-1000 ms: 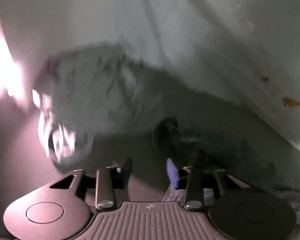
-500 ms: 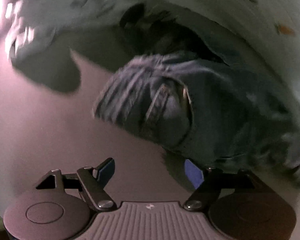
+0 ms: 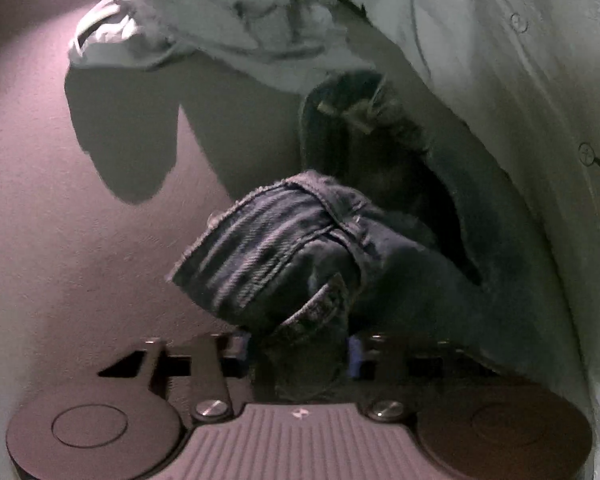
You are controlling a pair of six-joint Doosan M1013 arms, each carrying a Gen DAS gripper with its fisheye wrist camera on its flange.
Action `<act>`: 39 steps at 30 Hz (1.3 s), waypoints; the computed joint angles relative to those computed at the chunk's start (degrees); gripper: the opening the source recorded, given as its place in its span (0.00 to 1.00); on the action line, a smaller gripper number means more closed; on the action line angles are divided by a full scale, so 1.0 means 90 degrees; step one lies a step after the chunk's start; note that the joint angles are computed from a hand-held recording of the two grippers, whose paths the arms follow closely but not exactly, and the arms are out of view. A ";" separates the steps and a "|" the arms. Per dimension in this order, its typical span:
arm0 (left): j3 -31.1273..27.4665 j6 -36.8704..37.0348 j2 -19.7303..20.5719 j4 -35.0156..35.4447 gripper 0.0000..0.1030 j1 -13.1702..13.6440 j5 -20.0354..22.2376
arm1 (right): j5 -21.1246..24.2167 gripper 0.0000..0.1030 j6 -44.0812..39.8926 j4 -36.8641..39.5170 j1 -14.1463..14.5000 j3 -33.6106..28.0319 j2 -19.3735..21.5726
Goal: Fold clothes
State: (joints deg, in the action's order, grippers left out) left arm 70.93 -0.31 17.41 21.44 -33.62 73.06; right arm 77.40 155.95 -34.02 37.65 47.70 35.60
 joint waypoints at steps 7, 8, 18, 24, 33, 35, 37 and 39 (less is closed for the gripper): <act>0.0090 -0.0590 -0.0724 0.0978 0.26 -0.0326 -0.0060 | -0.1154 0.11 0.1321 -0.1113 0.0267 0.1124 -0.1331; 0.0206 -0.0777 -0.0909 0.1115 0.26 -0.0396 -0.0082 | -0.1174 0.11 0.1484 -0.1322 0.0389 0.1261 -0.1519; 0.1554 -0.1219 -0.1525 -0.0842 0.26 -0.0339 0.1214 | 0.1239 0.30 0.0451 0.0917 0.0838 0.2183 -0.1985; 0.0938 0.0469 -0.1023 0.0165 0.39 -0.0881 0.1863 | 0.0775 0.60 0.1175 0.0252 0.1119 0.2593 -0.2265; 0.0642 0.1304 -0.0719 0.0740 0.58 -0.1204 0.1741 | -0.0115 0.69 -0.0038 -0.0204 0.0468 0.2330 -0.1659; 0.0637 0.1332 -0.0725 0.0785 0.58 -0.1239 0.1771 | 0.0117 0.62 -0.0537 -0.0131 0.0305 0.2041 -0.1325; 0.0615 0.1265 -0.0710 0.0757 0.58 -0.1245 0.1746 | 0.0339 0.11 -0.0797 -0.0160 0.0205 0.1833 -0.1131; 0.0591 0.1261 -0.0711 0.0782 0.58 -0.1248 0.1736 | 0.0170 0.03 -0.0464 -0.0594 0.0256 0.1805 -0.1236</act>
State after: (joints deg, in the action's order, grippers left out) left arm 76.25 11.04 11.01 28.48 -44.85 88.68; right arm 78.92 151.78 -39.37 39.96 63.94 24.48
